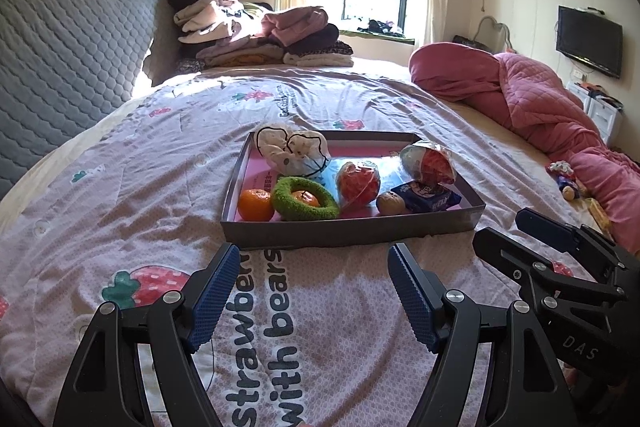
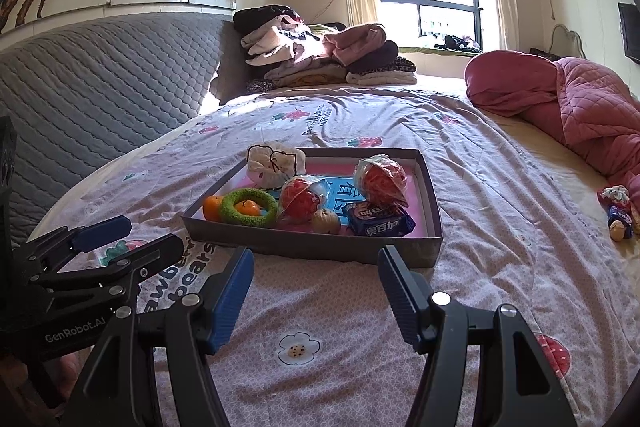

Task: Organize objects

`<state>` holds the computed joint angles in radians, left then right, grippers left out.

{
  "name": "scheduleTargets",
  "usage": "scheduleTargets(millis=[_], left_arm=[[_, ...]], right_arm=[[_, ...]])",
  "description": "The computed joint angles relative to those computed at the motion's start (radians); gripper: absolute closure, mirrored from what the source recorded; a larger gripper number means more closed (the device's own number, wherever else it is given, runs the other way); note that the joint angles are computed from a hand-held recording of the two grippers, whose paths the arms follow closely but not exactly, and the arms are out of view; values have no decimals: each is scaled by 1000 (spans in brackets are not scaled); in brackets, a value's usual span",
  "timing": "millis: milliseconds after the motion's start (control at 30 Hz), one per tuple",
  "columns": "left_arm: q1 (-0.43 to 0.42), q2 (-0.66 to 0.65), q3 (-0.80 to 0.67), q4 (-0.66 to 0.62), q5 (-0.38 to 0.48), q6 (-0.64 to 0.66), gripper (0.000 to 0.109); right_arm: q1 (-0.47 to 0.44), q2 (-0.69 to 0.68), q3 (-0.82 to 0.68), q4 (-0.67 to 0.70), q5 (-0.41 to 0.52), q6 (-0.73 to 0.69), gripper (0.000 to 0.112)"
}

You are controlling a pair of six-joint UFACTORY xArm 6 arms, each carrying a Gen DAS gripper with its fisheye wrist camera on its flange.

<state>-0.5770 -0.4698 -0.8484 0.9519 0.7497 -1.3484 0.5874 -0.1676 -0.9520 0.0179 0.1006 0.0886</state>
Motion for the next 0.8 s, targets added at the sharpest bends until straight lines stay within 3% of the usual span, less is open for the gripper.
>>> scheduleTargets(millis=[333, 800], left_arm=[[21, 7, 24, 23, -38, -25, 31], [58, 32, 37, -65, -64, 17, 31]], right_arm=[[-9, 13, 14, -8, -18, 7, 48], [-10, 33, 13, 20, -6, -20, 48]])
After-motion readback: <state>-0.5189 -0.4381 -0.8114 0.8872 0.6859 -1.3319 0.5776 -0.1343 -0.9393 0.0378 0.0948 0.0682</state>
